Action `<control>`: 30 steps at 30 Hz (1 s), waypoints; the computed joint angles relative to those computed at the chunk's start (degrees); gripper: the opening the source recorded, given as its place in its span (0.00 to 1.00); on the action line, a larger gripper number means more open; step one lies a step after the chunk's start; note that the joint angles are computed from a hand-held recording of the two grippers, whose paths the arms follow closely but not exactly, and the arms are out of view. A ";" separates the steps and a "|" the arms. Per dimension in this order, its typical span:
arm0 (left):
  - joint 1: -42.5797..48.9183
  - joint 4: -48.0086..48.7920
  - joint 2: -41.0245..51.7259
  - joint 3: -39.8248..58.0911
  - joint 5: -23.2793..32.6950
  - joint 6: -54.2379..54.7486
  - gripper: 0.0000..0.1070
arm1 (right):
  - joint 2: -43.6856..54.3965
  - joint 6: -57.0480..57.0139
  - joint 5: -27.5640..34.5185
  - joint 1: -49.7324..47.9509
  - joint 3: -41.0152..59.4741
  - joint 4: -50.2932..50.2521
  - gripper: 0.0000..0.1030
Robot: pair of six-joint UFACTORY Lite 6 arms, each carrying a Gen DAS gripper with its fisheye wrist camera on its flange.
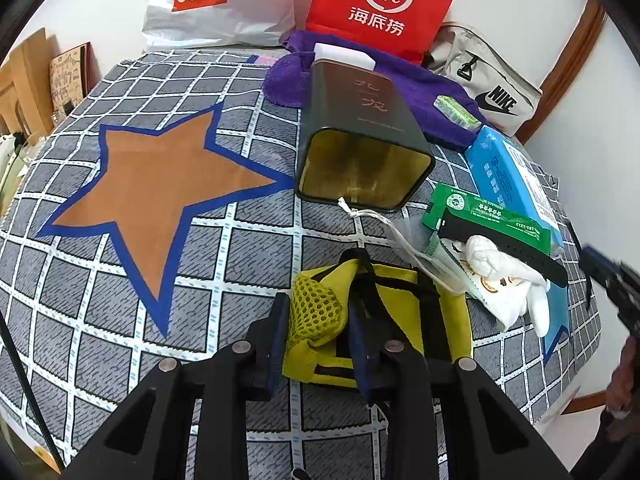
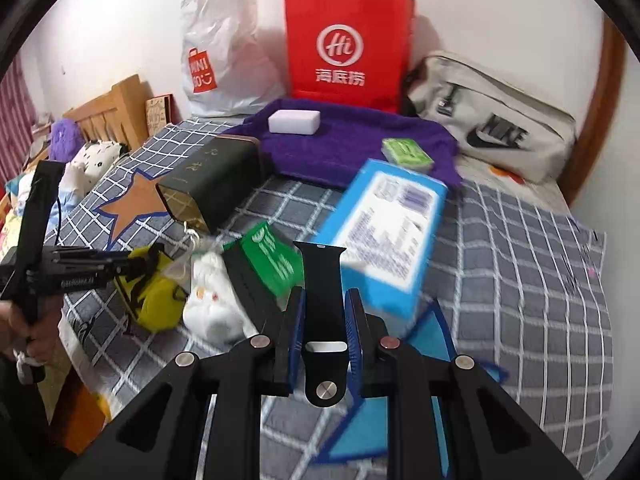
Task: Organize soft objects
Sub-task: 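Carry the yellow pouch and black strap toward the purple towel with both tools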
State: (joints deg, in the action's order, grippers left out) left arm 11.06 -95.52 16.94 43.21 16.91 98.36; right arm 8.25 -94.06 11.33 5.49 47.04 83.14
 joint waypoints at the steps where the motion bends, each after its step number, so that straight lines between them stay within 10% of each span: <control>1: -0.28 -0.60 -0.60 -0.39 -0.64 0.47 0.24 | -1.25 -0.42 0.65 -0.97 -1.80 0.35 0.19; 13: 1.77 5.58 -11.71 -4.07 -1.45 -5.92 0.23 | -4.40 -12.15 4.68 -7.37 -10.62 10.83 0.19; 30: 2.41 30.88 -19.58 0.42 1.31 -33.99 0.23 | -8.75 5.29 6.95 -9.28 -7.45 -4.18 0.19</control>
